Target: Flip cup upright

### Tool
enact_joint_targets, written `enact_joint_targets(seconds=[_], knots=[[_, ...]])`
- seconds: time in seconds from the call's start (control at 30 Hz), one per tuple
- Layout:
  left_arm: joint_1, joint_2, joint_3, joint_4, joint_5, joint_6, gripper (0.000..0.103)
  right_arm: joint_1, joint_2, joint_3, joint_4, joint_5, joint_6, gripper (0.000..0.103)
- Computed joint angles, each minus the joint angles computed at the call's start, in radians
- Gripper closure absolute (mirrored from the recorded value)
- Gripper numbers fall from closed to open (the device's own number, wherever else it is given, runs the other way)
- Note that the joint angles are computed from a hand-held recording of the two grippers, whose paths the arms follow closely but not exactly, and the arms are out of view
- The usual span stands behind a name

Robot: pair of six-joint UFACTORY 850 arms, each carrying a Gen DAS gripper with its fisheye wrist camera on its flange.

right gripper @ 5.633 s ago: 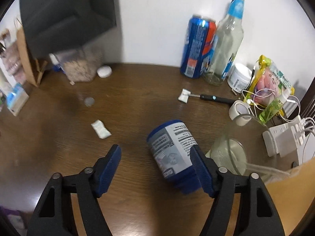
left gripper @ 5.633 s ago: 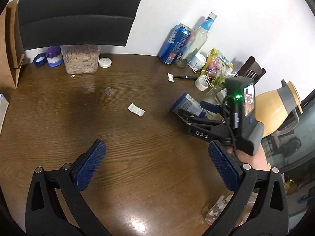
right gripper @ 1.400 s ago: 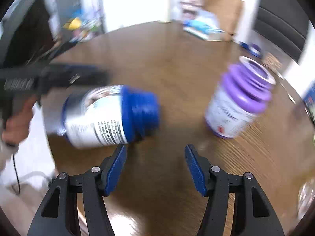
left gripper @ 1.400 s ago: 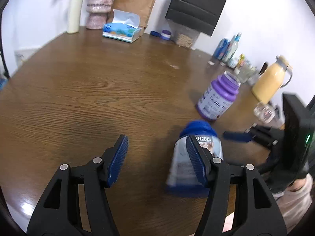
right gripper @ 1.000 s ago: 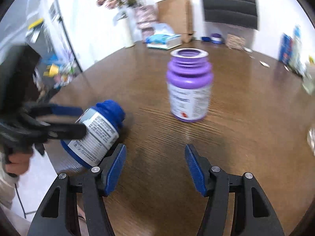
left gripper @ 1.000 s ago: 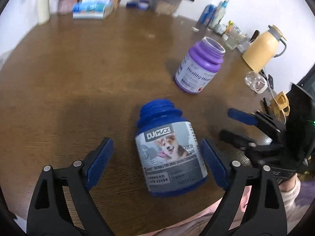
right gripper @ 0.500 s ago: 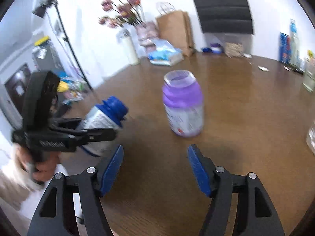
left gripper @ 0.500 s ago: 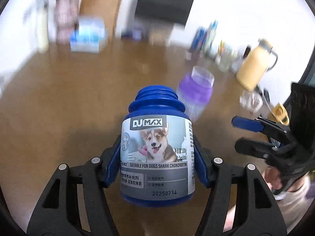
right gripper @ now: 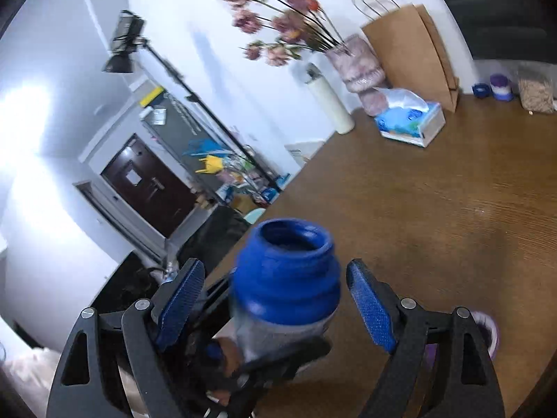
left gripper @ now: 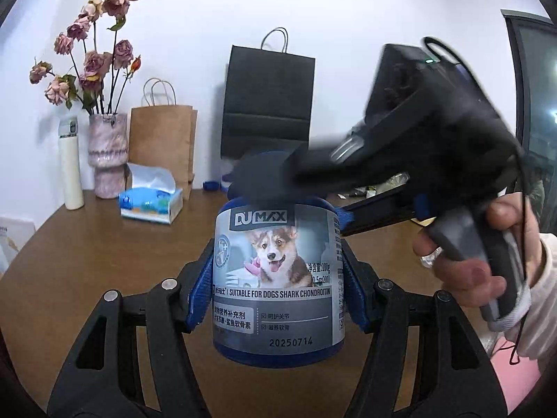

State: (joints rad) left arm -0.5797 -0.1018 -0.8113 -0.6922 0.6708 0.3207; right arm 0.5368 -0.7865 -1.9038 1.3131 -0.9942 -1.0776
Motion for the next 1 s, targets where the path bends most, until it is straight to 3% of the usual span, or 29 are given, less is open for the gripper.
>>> enact_joint_targets(seconds=[0.03,0.13,0.2,0.3,0.37,0.47,0.57,0.63,0.7,0.8,1.0], knots=[[0.008,-0.001,-0.002,0.007,-0.004,-0.005,0.044,0.005,-0.026,-0.045,-0.03,-0.004,0.021,0.035],[0.034,-0.004,-0.011,0.047,-0.04,-0.035,0.041,0.023,-0.045,-0.091,-0.076,0.04,-0.047,0.035],[0.063,-0.018,-0.044,0.082,-0.117,-0.028,0.037,0.038,-0.046,-0.104,-0.125,0.09,-0.061,0.035],[0.09,-0.042,-0.074,0.13,-0.155,-0.041,0.043,0.09,0.032,-0.007,-0.232,0.362,-0.213,0.035],[0.094,-0.056,-0.075,0.15,-0.115,-0.074,0.043,0.115,0.07,0.06,-0.201,0.485,-0.386,0.035],[0.089,-0.078,-0.088,0.117,-0.086,-0.058,0.043,0.101,0.057,0.067,-0.049,0.476,-0.546,0.035],[0.101,-0.115,-0.117,0.122,-0.104,-0.106,0.043,0.073,0.015,0.045,0.095,0.404,-0.649,0.035],[0.094,-0.134,-0.13,0.102,-0.094,-0.099,0.043,0.066,-0.026,-0.009,0.051,0.386,-0.552,0.035],[0.071,-0.147,-0.15,-0.003,-0.085,0.015,0.043,0.066,-0.025,-0.019,-0.002,0.404,-0.494,0.035],[0.047,-0.161,-0.169,-0.035,-0.092,0.074,0.043,0.057,0.023,0.054,0.037,0.436,-0.56,0.035],[0.014,-0.219,-0.218,-0.055,-0.194,0.146,0.043,0.036,0.102,0.216,0.037,0.507,-0.636,0.035]])
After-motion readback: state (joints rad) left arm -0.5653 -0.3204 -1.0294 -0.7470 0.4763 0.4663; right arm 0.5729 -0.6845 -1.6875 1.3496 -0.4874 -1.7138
